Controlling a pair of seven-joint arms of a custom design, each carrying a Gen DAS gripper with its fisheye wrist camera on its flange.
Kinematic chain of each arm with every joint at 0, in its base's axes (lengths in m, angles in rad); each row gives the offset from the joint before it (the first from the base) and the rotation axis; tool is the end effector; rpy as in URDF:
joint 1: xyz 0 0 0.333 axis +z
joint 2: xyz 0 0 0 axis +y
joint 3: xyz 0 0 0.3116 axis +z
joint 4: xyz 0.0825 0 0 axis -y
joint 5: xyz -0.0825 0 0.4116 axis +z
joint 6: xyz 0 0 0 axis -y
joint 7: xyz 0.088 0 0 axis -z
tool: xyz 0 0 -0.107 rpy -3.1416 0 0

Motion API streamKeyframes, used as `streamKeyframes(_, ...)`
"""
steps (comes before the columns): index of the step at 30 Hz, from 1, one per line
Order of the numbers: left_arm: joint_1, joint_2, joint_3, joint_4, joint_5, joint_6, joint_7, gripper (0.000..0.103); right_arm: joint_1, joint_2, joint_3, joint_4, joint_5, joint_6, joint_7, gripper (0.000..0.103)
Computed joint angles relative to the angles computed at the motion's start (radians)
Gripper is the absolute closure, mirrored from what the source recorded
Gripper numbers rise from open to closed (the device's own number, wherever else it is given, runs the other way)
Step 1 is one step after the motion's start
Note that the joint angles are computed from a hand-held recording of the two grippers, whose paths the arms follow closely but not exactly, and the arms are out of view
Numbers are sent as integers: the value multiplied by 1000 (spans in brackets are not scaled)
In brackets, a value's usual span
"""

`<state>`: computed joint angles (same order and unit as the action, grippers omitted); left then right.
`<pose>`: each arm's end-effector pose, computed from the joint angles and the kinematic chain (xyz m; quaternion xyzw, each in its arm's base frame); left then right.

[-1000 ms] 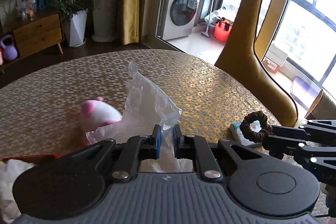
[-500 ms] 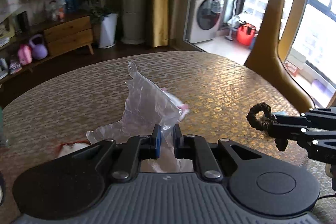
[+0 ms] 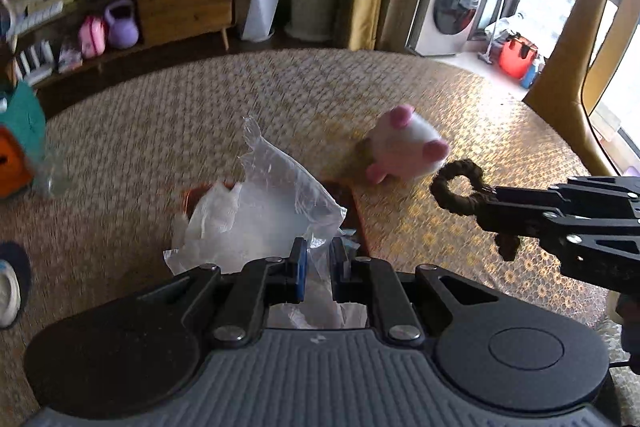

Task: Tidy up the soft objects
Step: 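Carry the clear bag and hair tie over the red tin box with both grippers, then lower the bag and hair tie into the tin box and open both grippers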

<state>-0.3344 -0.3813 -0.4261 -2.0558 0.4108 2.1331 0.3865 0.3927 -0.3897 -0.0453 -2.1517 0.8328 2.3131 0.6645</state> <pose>0.3640 -0.3647 0.6223 -0.7503 0.5711 -0.2443 0.2262 0.4757 0.1841 0.6165 -0.8374 0.3189 -0.0367 0.4423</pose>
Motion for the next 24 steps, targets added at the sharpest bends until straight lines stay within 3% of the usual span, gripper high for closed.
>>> streamKeyframes(17,7,-45,36,-192,-112,158,-24,92,28,181,102,78,-132,82,131,85)
streamKeyframes(24,29,-40,27,-228,-91,208,-59,92,37,254,136,121,-197,124,185,85)
